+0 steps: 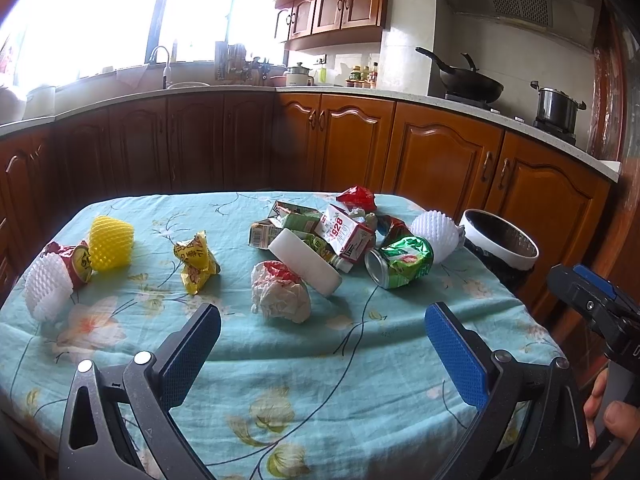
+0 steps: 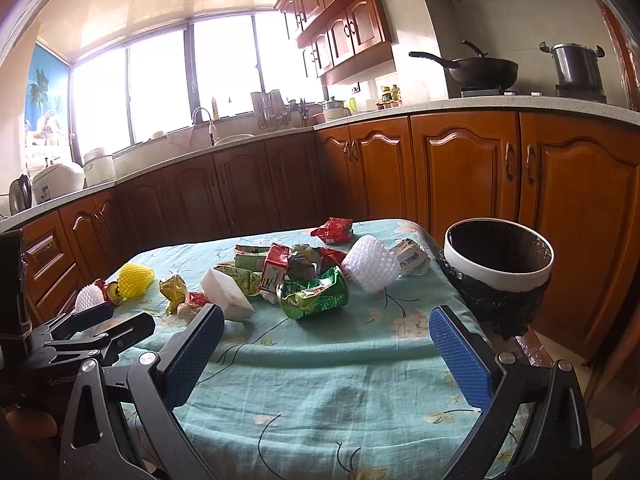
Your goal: Collect trash
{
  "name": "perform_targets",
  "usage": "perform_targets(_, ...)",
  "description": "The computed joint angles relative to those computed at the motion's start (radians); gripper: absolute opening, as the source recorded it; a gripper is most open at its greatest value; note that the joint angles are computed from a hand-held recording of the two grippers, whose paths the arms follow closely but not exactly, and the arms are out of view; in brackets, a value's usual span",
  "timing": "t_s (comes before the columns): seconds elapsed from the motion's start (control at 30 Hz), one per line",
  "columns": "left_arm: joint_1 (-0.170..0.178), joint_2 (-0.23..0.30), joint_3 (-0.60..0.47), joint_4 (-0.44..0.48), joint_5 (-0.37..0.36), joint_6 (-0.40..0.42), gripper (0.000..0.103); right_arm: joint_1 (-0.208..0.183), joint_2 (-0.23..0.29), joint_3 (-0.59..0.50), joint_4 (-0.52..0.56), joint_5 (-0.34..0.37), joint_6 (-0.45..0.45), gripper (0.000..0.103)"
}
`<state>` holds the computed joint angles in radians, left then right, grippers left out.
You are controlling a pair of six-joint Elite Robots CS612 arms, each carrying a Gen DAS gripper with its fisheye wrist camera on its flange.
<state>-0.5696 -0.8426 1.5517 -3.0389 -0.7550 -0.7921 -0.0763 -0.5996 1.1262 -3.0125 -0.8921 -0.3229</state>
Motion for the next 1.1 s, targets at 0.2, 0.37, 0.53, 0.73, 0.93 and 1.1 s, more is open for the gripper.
perform_targets(0.2, 0.004, 0.002, -0.003, 0.006, -0.008, -0.008, 0.102, 0.001, 0.002, -0.005, 0.009, -0.001, -0.001, 0.103)
perform_targets(0.37, 0.006, 0.002, -0.006, 0.012, -0.011, -0.012, 0.102, 0.001, 0.003, -0.006, 0.009, -0.001, 0.002, 0.103)
perform_targets(0.53, 0.009, 0.004, -0.01, 0.019, -0.02, -0.017, 0.102, 0.002, 0.008, -0.015, 0.022, -0.001, 0.003, 0.103)
perform_targets(0.73, 0.021, 0.005, -0.016, 0.037, -0.05, -0.042, 0.102, 0.003, 0.018, -0.036, 0.059, -0.007, 0.0, 0.103)
perform_targets(0.93, 0.043, 0.006, -0.024, 0.069, -0.09, -0.083, 0.102, 0.007, 0.036, -0.076, 0.125, -0.016, -0.014, 0.103)
perform_targets(1.1, 0.066, 0.011, -0.047, 0.101, -0.13, -0.097, 0.102, 0.012, 0.056, -0.121, 0.185, -0.023, -0.026, 0.103)
